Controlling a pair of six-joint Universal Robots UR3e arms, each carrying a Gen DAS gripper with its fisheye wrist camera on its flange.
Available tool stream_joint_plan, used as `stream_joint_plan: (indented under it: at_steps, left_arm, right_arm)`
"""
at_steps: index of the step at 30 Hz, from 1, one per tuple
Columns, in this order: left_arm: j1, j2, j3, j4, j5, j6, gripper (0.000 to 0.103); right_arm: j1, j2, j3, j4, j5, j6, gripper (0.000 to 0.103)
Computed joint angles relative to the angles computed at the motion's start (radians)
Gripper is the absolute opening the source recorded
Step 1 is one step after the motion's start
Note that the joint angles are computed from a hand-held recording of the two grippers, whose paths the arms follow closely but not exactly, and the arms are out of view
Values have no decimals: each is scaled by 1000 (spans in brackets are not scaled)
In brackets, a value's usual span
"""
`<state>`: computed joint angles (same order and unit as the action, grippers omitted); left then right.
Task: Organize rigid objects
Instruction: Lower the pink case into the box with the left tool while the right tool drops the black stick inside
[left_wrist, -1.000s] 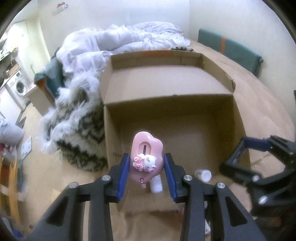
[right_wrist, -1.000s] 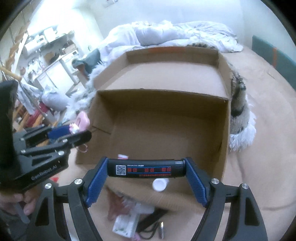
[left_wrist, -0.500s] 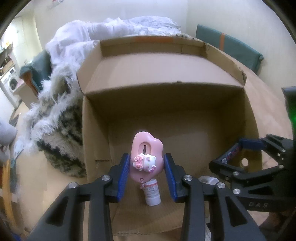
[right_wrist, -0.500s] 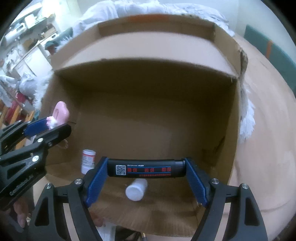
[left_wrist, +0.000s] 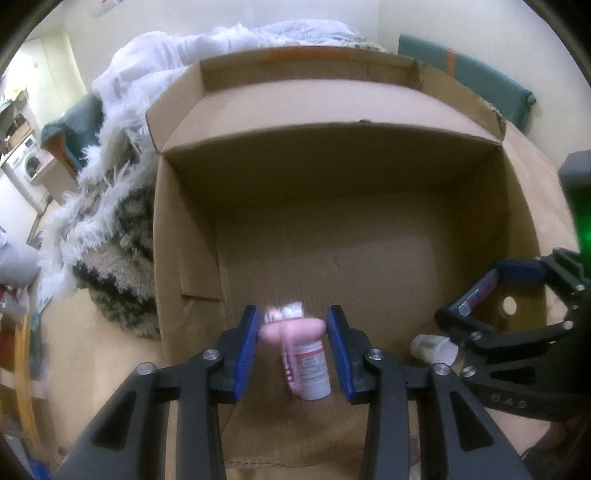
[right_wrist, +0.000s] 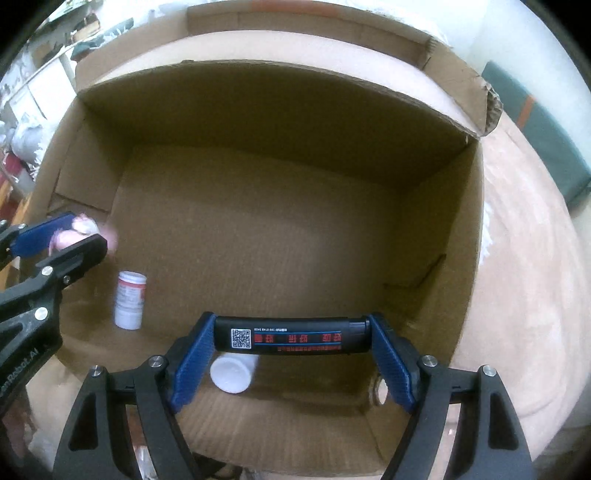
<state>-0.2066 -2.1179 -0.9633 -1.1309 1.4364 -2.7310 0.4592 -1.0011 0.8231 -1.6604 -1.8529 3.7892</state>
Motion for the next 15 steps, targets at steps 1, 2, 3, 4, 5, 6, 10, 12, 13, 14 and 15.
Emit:
stream_joint_plan:
  at_steps: [1, 2, 3, 4, 5, 6, 10, 12, 13, 14, 15]
  left_arm:
    - [0, -4, 4, -3, 3, -1, 34]
    - [-1, -2, -3, 3, 6, -2, 34]
    - [-4, -2, -7, 9, 10, -4, 34]
    - [-5, -2, -7, 10, 11, -5, 34]
    - [-6, -1, -8, 11, 11, -8, 34]
    - [-7, 2, -12, 15, 9, -13, 34]
    - [-12, 6, -8, 11, 6, -10, 34]
    - [-12, 7, -1, 4, 2, -10, 38]
    - [-14, 9, 2, -1, 3, -11, 47]
    - [-13, 9, 9, -3, 4, -13, 52]
    - [-12, 10, 10, 4, 7, -18, 57]
  right_arm:
    - [-3, -6, 9, -10, 2, 1, 86]
    - [-7, -13, 20, -21, 3, 5, 86]
    - [0, -14, 20, -24, -2, 18, 86]
    - [-3, -32, 44, -35, -2, 22, 86]
    - [-7, -41, 59, -50, 1, 24, 86]
    - [-2, -62, 96, -71, 5, 34, 86]
    - [-27, -91, 143, -130, 53, 29, 99]
    - [-40, -110, 176, -173, 60, 18, 103]
    - [-42, -119, 188, -193, 62, 17, 103]
    - [-46, -130, 205, -214, 66, 17, 103]
    - [-52, -144, 227, -239, 71, 18, 103]
